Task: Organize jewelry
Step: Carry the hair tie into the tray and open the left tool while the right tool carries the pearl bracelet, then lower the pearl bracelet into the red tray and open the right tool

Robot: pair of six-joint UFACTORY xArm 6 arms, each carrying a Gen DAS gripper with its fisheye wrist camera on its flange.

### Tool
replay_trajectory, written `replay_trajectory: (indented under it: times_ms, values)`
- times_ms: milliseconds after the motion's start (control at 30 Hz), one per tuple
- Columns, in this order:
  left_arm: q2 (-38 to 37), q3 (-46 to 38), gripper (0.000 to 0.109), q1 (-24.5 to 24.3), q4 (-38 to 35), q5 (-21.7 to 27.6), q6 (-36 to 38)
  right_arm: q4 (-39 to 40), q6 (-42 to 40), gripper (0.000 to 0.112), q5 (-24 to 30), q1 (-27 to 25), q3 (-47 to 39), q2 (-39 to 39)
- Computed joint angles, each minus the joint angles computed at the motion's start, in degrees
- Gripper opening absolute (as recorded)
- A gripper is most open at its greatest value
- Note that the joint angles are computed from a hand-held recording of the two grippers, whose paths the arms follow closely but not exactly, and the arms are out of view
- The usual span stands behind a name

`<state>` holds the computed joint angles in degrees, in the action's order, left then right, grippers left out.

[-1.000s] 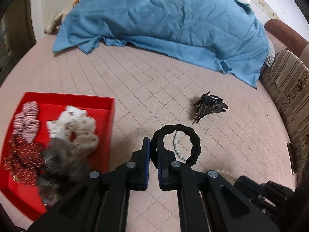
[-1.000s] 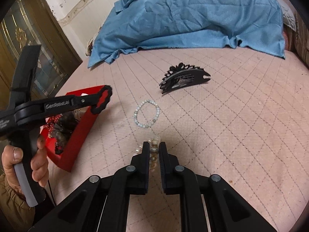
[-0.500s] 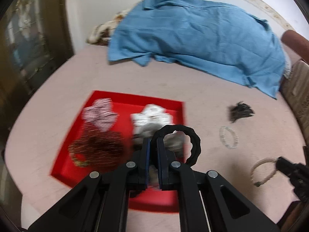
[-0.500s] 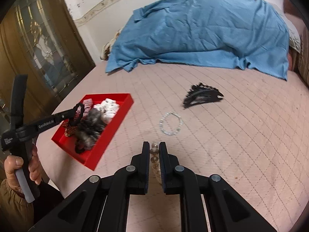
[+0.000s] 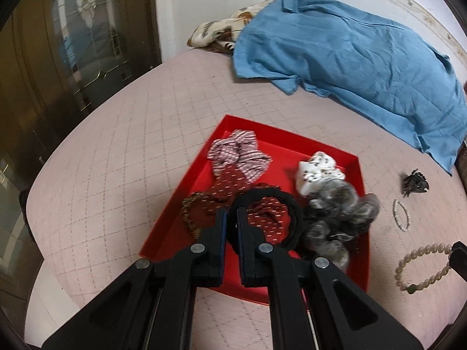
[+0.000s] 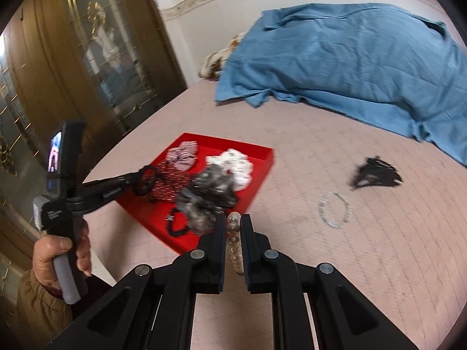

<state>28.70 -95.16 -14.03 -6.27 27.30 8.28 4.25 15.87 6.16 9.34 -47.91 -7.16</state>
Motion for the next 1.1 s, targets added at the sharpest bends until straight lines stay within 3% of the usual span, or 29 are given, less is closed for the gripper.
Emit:
replay_trajectory:
  times_ms: [300,467,600,867,1100]
  values:
    - [1.8,-2.4,0.006,2.1,-3.4,4.0,0.3,11.5,-10.3,0.011,3.2,4.6,-10.5,9.1]
    - [2.6,-3.4,0.006,2.5,-0.5,4.8,-2.4,15.6,-14.1,0.011,5.1,5.9,-16.2,13.5]
    - [3.2,-3.8,0.006,2.5,2.6,4.7,-4.5,12.4,-12.3,0.011,7.0,5.8,-22.5,18.1]
    - [3.6,-4.6,0.006,2.9,-6.2,7.2,3.2,8.1,-9.0,0.011,13.2,3.7,-39.2,29.4]
    - [4.7,-5.9,0.006,2.8,-6.9,10.1,4.8,7.1,-6.0,0.011,20.3,1.9,-54.3,40.6]
